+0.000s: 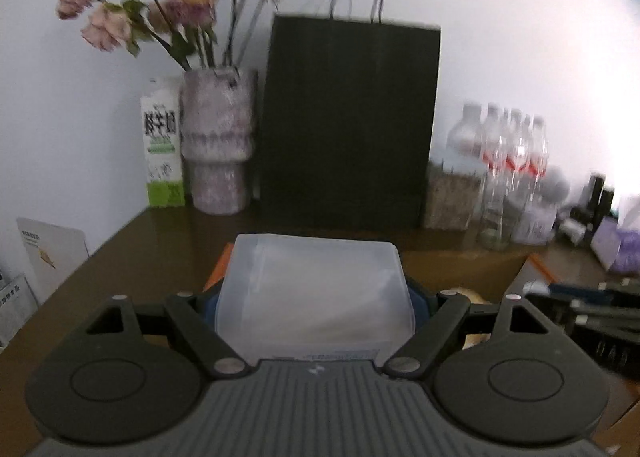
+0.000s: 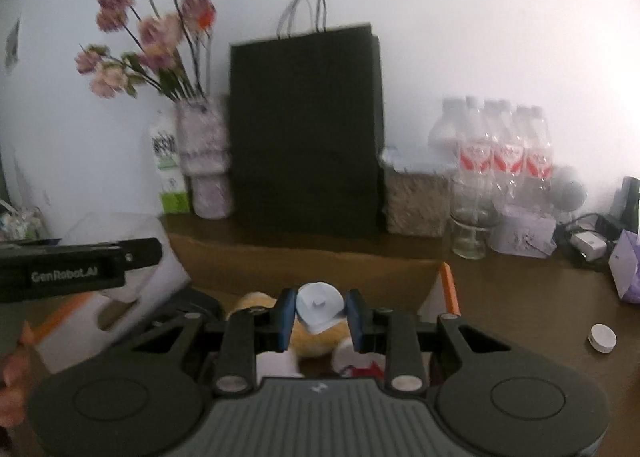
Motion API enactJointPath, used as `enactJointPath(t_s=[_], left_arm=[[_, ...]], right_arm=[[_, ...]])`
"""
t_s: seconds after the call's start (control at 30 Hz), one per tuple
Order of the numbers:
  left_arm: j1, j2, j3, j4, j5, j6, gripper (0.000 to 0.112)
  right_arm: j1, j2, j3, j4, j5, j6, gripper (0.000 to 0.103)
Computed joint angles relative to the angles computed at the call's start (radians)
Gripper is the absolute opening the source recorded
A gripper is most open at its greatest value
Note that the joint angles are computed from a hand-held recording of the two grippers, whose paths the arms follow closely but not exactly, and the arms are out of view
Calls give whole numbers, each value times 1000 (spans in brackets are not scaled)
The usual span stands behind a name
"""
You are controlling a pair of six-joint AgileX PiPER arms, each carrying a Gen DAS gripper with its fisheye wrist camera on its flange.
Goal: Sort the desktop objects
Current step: 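Lift the plastic box and white case and carry them over the orange box, then lower both items into the orange box and open both tools, then withdraw both open tools from the box back over the table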
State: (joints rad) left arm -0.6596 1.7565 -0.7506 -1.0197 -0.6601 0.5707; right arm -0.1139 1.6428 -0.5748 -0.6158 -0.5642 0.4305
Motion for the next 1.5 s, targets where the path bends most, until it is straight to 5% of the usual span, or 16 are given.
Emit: enactJointPath(t_s=[0.27, 0.5, 0.57, 0.67, 1.2, 1.5], left_arm=[[40, 41, -6, 45, 36, -17, 84], [7, 47, -28, -57, 13, 100, 88], [-8, 40, -25, -82, -9, 114, 103], [-29, 19, -5, -72, -35, 111, 103], [-70, 3, 11, -103, -91, 119, 103], [-156, -32, 101, -81, -220, 10, 103]], right_arm=[[12, 105, -65, 45, 42, -51, 26], [33, 93, -43, 122, 45, -134, 29], [33, 79, -31, 135, 38, -144, 57], [32, 50, 1, 166, -7, -166, 92], [52, -23, 62, 235, -56, -215, 101], [76, -94, 141, 279, -91, -258, 103]])
